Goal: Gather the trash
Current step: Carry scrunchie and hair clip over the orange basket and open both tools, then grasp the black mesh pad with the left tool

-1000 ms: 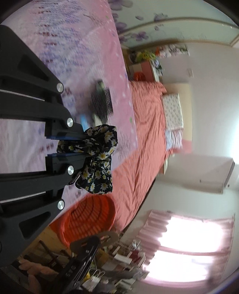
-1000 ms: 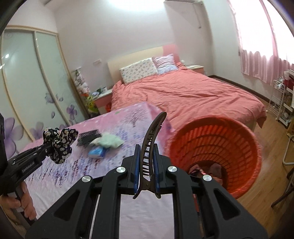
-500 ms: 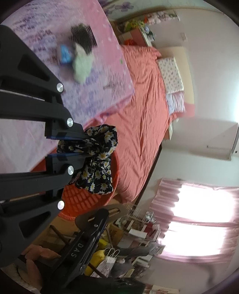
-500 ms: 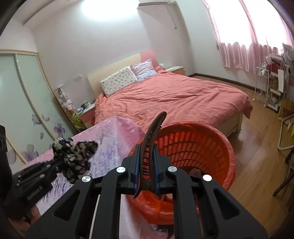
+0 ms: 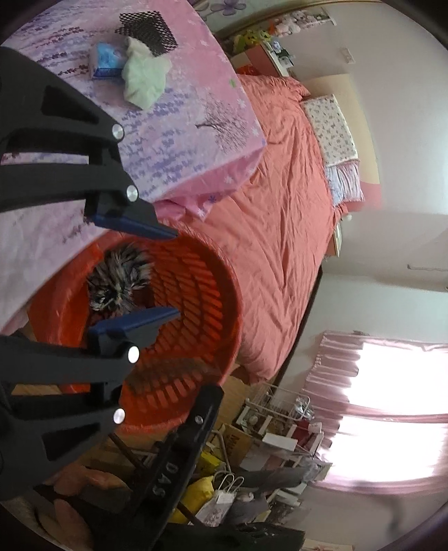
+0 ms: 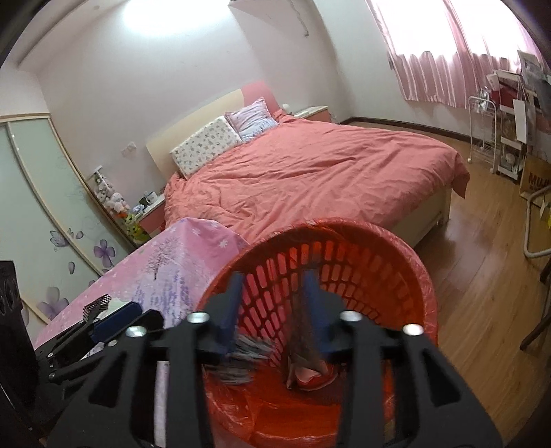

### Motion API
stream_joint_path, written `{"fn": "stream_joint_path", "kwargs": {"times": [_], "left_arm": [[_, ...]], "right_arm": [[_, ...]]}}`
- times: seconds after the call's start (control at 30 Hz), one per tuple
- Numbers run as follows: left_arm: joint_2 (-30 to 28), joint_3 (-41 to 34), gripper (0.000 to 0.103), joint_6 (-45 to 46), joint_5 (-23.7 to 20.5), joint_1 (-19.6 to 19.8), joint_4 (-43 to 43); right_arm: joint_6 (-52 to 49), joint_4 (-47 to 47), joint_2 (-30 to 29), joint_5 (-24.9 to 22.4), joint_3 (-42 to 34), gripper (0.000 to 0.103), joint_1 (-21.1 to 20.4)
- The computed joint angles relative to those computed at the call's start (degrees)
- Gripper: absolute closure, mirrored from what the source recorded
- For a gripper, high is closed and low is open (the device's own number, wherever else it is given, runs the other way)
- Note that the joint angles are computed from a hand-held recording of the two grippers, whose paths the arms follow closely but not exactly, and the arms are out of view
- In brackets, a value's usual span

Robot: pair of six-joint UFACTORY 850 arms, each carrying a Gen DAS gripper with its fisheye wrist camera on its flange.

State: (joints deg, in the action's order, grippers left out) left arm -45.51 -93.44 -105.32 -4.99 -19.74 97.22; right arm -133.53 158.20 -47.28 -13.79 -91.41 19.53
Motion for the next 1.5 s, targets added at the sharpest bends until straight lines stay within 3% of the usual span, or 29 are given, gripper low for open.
{"fn": "stream_joint_path", "kwargs": {"times": [0.1,0.23,0.4,0.7,0.93,1.03,1.13,1.17,1.4,1.5], "left_arm": [[0.8,1.9,0.058,0.2,-0.9,1.0,-0.9],[3.1,5.9,0.052,-11.0,-3.1,2.1,9.6],[6.0,10.8,0.048,-14.4,-7.0,4.1,11.9],[6.7,11.5,0.045,-6.3,-15.8,11.8,-3.7],[2.2,4.8,0.045,11.6,-13.5,16.4,-25.9],[1.4,4.4,0.056,10.4,-12.0,16.8,-24.3],[1.7,5.1,0.076,6.4,-12.4,16.1,-18.3],[2.0,5.6,0.088,5.5,-12.4,15.9,-16.8],[7.0,13.9,0.09,-6.0,-12.3,16.2,-3.3],[9.8,18.3,0.09,-7.3,-12.5,16.9,-1.7]], "right_arm": [[-3.1,3.1,0.2,0.5,0.7,0.055,0.3],[-8.8,7.9,0.6,2.0,1.3,0.055,1.4],[-11.7,9.5,0.9,3.2,1.5,0.055,2.4],[-10.8,4.4,0.6,4.8,1.1,0.055,5.3],[4.3,-12.4,-0.5,6.4,-1.1,0.055,6.9],[8.7,-17.4,-0.7,6.9,-1.5,0.055,7.4],[12.7,-21.6,-0.9,7.4,-1.9,0.055,7.7],[15.1,-24.0,-0.9,7.5,-2.0,0.055,7.8],[23.0,-31.8,-1.4,7.9,-3.1,0.055,9.4],[29.6,-39.1,-2.0,7.9,-4.1,0.055,10.2]]}}
